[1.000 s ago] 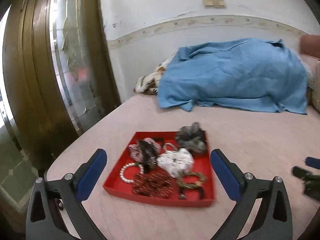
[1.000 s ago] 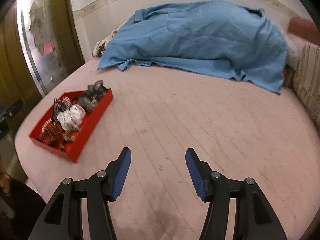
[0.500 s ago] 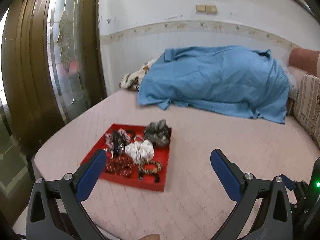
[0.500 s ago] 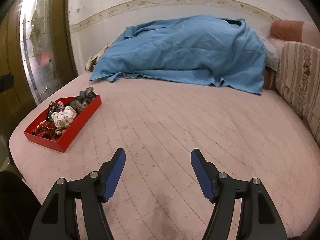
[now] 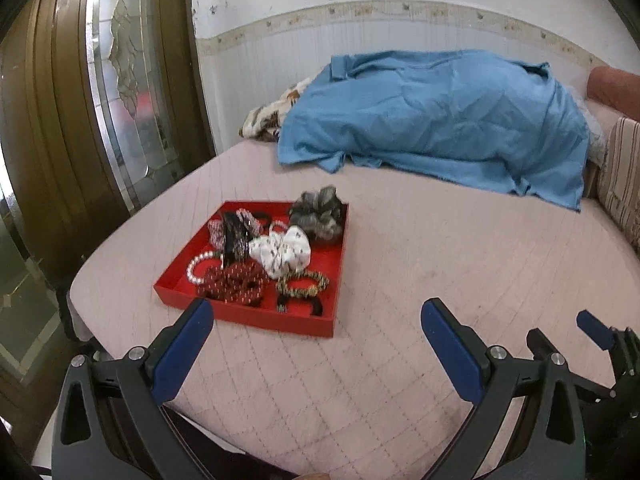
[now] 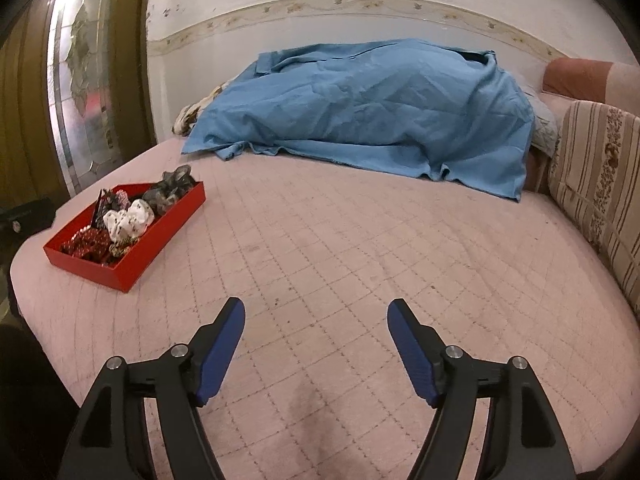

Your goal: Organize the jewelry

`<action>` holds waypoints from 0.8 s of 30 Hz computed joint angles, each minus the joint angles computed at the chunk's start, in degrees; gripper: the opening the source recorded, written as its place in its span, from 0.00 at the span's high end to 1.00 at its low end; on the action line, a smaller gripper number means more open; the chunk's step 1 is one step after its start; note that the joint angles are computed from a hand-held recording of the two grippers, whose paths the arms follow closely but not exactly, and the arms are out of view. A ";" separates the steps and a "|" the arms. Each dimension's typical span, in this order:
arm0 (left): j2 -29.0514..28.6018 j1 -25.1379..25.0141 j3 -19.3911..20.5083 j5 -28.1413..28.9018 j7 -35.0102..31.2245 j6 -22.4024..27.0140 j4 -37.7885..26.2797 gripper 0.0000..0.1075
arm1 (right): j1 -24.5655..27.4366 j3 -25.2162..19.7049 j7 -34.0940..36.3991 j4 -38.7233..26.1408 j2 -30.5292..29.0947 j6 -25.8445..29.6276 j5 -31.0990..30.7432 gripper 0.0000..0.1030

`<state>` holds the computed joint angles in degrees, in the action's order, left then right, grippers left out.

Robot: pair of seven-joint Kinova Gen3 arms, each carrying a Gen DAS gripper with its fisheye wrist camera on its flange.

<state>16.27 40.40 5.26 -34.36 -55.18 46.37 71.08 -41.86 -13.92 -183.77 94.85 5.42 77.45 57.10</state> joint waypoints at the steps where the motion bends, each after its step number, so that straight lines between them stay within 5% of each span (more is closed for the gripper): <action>1: 0.27 -0.17 0.12 0.47 -0.26 0.57 -0.16 0.04 | 0.07 0.00 0.40 -0.17 0.23 -0.17 -0.31 0.24; 5: 2.53 0.73 -0.22 0.23 -1.62 5.24 -2.50 0.04 | 0.48 0.38 1.20 -0.28 0.52 -1.52 -1.71 0.24; 24: 4.07 0.17 0.15 5.41 -7.75 8.11 -4.26 0.04 | 0.57 1.20 2.47 -0.54 1.29 -2.03 -3.62 0.21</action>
